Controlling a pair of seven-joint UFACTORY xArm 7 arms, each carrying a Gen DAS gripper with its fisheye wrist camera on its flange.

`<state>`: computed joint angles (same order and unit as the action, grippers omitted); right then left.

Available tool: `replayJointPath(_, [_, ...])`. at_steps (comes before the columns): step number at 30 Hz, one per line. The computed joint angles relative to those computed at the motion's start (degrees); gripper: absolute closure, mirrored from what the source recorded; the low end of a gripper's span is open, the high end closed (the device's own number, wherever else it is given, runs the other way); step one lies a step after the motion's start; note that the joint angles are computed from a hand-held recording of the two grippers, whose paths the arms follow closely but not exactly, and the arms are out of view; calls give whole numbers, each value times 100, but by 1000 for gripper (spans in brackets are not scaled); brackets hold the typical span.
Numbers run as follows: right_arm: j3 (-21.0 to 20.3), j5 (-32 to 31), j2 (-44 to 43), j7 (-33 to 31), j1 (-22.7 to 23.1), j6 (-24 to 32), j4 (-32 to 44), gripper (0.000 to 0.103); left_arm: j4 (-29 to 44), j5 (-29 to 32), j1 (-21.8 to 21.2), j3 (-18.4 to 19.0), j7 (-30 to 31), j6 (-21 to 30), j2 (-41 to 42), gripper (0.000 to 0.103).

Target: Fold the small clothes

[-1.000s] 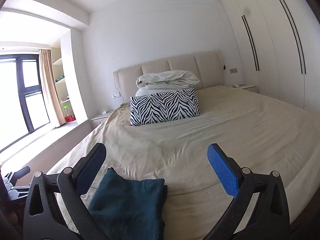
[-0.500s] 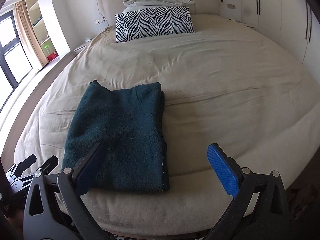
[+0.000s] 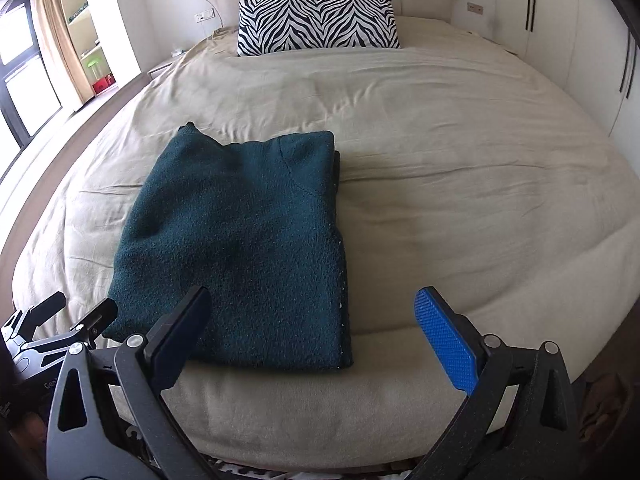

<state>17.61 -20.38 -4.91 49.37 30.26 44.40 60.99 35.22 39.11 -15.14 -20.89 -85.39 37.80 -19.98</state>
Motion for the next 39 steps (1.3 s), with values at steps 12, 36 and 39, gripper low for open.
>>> replayJointPath(12, [-5,64,107,-75,74,41,30,0,-30,-29,-1,15,12,-32,-5,0])
replayJointPath(36, [-35,72,199,-55,127,22,7,0,-57,-51,6,19,47,-63,9,0])
replayJointPath(39, [-42,85,217,-53,130,19,13,0,-64,-51,6,26,57,-81,21,0])
